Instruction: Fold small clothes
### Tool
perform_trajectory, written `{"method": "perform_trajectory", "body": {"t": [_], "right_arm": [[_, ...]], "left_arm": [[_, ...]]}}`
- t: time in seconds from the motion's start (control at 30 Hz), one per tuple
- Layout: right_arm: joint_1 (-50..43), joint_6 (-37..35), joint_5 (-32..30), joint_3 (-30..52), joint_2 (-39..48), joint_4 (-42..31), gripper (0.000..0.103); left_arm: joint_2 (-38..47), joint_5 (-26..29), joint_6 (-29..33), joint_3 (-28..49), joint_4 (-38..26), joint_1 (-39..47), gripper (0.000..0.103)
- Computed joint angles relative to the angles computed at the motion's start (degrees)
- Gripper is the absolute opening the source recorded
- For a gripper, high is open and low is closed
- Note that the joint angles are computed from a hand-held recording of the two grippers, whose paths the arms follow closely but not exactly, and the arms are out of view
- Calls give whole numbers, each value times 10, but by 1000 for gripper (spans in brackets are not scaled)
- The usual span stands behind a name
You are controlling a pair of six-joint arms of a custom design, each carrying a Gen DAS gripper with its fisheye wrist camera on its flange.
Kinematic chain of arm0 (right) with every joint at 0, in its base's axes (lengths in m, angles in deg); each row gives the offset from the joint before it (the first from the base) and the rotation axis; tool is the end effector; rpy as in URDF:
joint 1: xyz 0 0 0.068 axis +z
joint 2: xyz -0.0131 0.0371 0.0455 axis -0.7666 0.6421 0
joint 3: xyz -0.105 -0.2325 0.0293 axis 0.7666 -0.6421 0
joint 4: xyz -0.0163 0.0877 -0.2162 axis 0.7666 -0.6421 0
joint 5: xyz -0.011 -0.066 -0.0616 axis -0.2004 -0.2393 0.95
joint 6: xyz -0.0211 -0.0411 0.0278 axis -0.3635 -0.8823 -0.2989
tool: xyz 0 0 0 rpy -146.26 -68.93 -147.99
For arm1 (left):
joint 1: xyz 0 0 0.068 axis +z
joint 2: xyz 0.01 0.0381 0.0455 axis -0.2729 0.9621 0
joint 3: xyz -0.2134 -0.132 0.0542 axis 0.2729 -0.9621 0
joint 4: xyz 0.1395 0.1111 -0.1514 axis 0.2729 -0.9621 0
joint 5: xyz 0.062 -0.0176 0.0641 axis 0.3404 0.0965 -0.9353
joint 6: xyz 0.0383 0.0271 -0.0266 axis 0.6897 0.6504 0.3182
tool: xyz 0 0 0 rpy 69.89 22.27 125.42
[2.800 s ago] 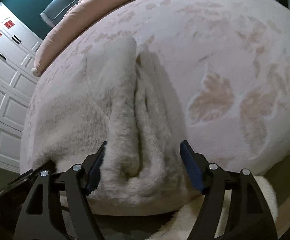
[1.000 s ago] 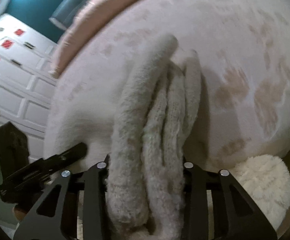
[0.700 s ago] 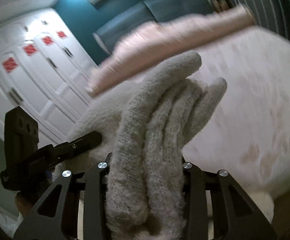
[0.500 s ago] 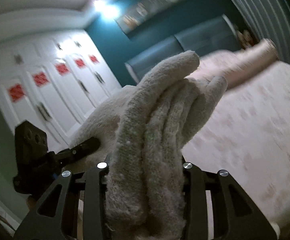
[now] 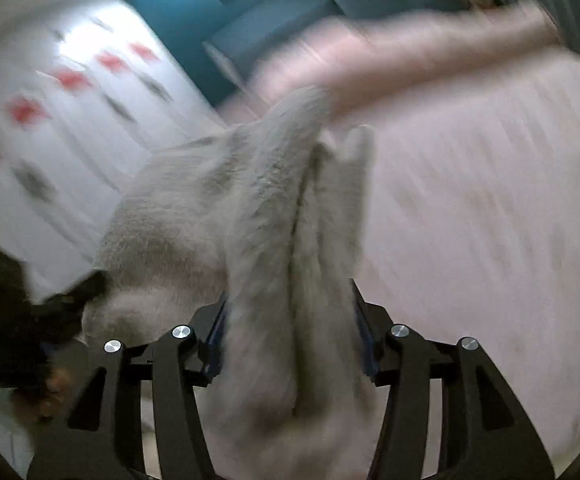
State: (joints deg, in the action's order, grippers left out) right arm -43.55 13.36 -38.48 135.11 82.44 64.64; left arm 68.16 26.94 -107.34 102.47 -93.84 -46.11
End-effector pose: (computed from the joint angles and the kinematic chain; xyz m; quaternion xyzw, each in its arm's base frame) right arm 0.2961 0.0470 0.1999 0.0343 0.9079 0.2565 0.3297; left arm 0.2478 -0.1451 0.2567 -0.0059 0.9018 -0.2285 0.3667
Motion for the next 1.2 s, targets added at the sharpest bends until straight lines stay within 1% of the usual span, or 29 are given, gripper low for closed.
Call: {"method": "perform_trajectory", "body": {"t": [0.03,0.07,0.1,0.17,0.23,0.27,0.3,0.33,0.4,0.47,0.5,0.53,0.6,0.63,0.67,0.7,0.73,0.77,0.8,0.83,0.87,0.9,0.97,1.03,1.07,1.1,1.13,1.17,1.2], "right_arm": [[5,3,31,-19,30,4,44],[1,9,43,-54,48,22,44],[-20,14,18,-109,45,56,44],[-49,19,-12,-167,20,80,44],[-62,-6,-17,-180,-8,57,47],[-57,-11,-13,-166,-12,41,50],[-57,-16,-13,-148,-8,32,58],[-55,-12,-15,-137,6,44,66],[-42,10,-19,-88,56,66,72],[-30,17,-14,-44,86,54,73],[-17,19,2,-12,114,48,74],[-11,17,8,10,132,39,79],[0,17,24,75,195,15,79],[1,17,18,97,222,9,79],[1,17,10,115,247,0,79],[5,23,6,143,278,-14,76],[8,24,-1,161,297,-21,63],[12,23,-4,170,307,-25,58],[19,19,1,178,306,-29,44],[23,9,2,182,295,-34,37],[28,-1,4,177,277,-29,36],[32,-14,0,164,245,-16,35],[32,-22,-23,134,189,18,34],[36,-28,-10,103,154,55,35],[39,-36,8,107,166,55,36],[44,-49,37,137,206,19,38],[49,-61,69,178,262,-32,39],[54,-63,97,191,291,-49,43],[47,-55,99,175,292,-35,46]], "left_arm": [[31,-23,-24,-47,0,7,50],[34,-11,-50,-106,23,19,48],[11,9,-74,-172,62,30,47],[-52,21,-121,-264,103,33,47],[-100,33,-146,-303,112,36,47],[-123,37,-155,-310,109,36,47],[-126,36,-164,-298,107,29,48],[-103,49,-156,-283,123,40,50],[-74,66,-147,-257,136,51,53],[-27,61,-139,-204,132,54,63],[-13,49,-139,-196,137,45,64],[19,42,-132,-173,141,45,65],[89,51,-119,-132,154,57,67],[126,53,-120,-108,148,60,67],[154,65,-116,-99,159,69,67],[185,80,-115,-85,167,74,67],[208,85,-114,-74,166,76,67],[231,92,-114,-66,179,77,67],[239,91,-112,-63,186,78,66],[238,90,-108,-62,192,78,55],[227,90,-99,-64,202,78,43],[217,82,-91,-62,199,77,40],[190,67,-75,-59,192,74,28],[171,40,-53,-53,183,67,20],[178,33,-45,-44,176,65,19],[205,25,-36,-22,148,62,19],[233,14,-31,0,121,57,23],[255,6,-29,5,118,53,31],[260,8,-35,-2,127,50,34]]}}
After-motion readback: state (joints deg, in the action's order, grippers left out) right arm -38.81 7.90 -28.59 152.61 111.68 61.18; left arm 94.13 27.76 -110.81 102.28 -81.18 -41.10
